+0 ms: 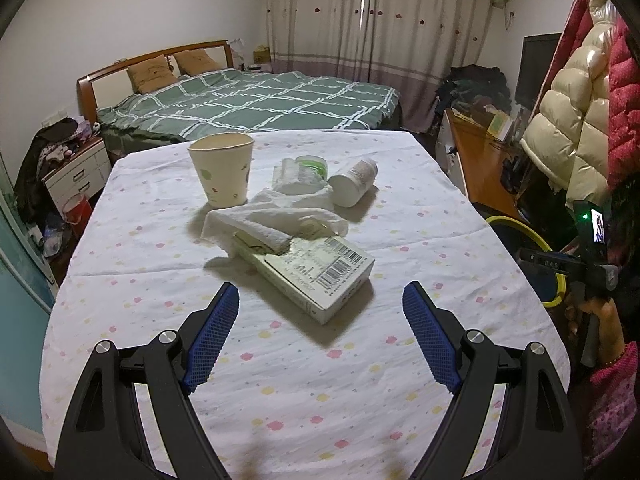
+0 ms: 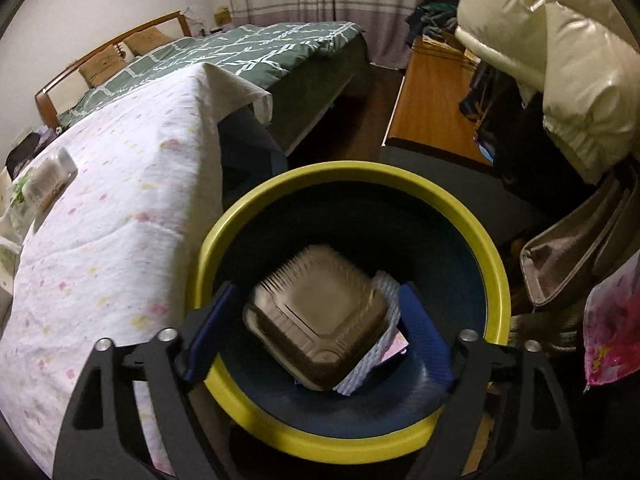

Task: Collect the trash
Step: 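Carry the brown container into the yellow bin and open the right gripper, then grasp the white tissue with the left gripper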

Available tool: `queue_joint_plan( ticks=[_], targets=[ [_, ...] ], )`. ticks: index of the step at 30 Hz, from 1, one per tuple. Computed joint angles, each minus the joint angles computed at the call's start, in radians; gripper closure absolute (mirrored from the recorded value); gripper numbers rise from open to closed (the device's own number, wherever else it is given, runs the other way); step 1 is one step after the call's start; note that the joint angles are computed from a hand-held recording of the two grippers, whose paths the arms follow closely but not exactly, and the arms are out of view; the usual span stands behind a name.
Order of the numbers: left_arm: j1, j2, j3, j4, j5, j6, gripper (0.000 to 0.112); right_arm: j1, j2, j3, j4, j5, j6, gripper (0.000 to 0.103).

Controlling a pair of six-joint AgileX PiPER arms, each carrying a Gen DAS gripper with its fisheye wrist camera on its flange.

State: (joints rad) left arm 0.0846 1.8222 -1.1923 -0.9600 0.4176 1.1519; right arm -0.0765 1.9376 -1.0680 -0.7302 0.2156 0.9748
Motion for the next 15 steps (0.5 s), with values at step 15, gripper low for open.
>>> queue_joint_plan(
  ticks=[15],
  targets=[
    [-0.006,0.163,-0.224,0.185,0.026,-0.162,0.032,0.039,-0.019,0.024,-0.107,0.002,0.113,0.022]
  ],
)
